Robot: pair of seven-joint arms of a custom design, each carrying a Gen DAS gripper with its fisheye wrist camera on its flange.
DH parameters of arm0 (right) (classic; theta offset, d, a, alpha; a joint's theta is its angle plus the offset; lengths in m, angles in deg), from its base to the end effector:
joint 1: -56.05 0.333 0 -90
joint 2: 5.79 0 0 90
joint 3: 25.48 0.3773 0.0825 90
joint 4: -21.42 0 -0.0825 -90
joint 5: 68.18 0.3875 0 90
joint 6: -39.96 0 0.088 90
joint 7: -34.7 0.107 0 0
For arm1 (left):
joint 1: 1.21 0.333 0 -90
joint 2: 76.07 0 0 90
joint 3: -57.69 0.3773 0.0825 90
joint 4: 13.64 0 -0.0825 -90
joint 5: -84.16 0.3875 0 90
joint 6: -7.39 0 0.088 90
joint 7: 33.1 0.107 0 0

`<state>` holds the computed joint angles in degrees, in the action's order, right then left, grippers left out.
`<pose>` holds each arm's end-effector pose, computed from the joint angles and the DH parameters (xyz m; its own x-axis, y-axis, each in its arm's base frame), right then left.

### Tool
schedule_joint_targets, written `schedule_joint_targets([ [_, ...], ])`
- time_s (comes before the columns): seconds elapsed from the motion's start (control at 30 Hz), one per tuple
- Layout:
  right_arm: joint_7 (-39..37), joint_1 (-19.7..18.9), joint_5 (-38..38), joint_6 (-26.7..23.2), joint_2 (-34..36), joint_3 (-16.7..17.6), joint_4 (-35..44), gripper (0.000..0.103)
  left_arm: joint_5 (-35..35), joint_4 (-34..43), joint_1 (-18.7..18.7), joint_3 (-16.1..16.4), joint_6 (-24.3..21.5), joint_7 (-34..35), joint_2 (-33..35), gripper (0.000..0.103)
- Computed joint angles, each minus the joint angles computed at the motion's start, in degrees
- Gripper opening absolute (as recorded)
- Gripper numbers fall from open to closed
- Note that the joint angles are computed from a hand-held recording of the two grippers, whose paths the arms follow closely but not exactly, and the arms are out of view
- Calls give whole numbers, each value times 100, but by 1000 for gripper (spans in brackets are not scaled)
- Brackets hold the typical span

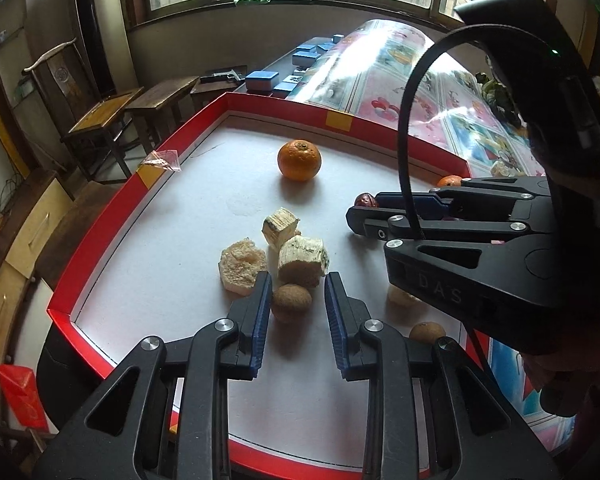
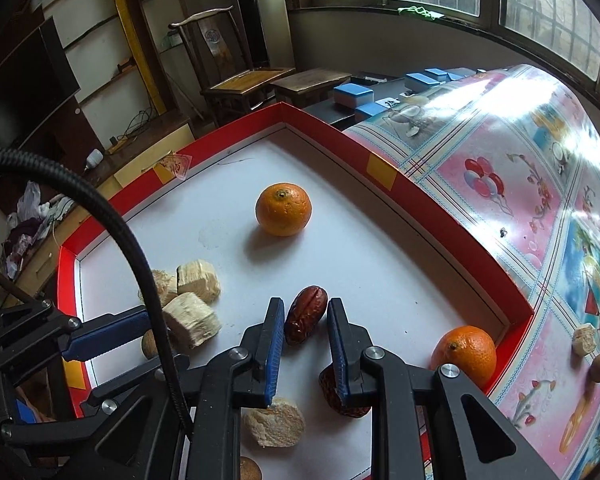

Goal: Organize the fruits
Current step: 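Carry both into the tray, open the left tool while the right tool holds the date, then open the right tool to drop the red date into the tray, then grasp a red date with the right tool while the left tool grasps a brown kiwi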

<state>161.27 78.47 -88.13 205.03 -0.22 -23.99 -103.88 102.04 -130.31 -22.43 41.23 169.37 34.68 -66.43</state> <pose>0.5374 0.2593 0.4678 0.1195 -0.9874 -0.1040 -0.8212 -0.0394 -0.5692 0.5009 -0.3936 0.4955 -0.5007 -0.8652 0.0254 -0.7002 0.3876 -0.5996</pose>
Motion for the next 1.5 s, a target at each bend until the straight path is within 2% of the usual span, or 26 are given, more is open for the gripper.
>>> schedule_joint_targets([
  [0.1,161,31,-139,41,-80,-27,-73,20,59,-4,-19,32,-19,-83,-1,27],
  [0.23,335,-29,-236,126,-243,26,-213,26,223,26,-68,83,-115,-286,-4,32],
  [0.3,455,-71,-358,140,-344,66,-291,26,386,20,-104,133,-144,-462,-36,41],
  [0.33,522,-97,-431,141,-391,94,-325,27,466,8,-113,155,-124,-556,-54,53],
  [0.37,594,-129,-510,142,-438,123,-358,28,503,-21,-106,159,-80,-623,-89,60],
  [0.63,1178,-517,-939,330,-885,443,-726,33,790,-6,-125,132,-126,-939,-205,60],
  [0.9,1684,-1074,-1302,322,-1484,926,-1185,43,916,86,-219,51,-144,-1046,-222,60],
  [1.0,1768,-1323,-1296,357,-1737,1117,-1396,44,912,137,-261,20,-146,-1062,-206,70],
  [1.33,1683,-2023,-709,301,-2599,1632,-2152,47,969,409,-513,-84,-256,-1015,-29,71],
  [1.5,1502,-2283,-252,258,-3078,1739,-2570,47,961,611,-672,-129,-314,-934,122,72],
])
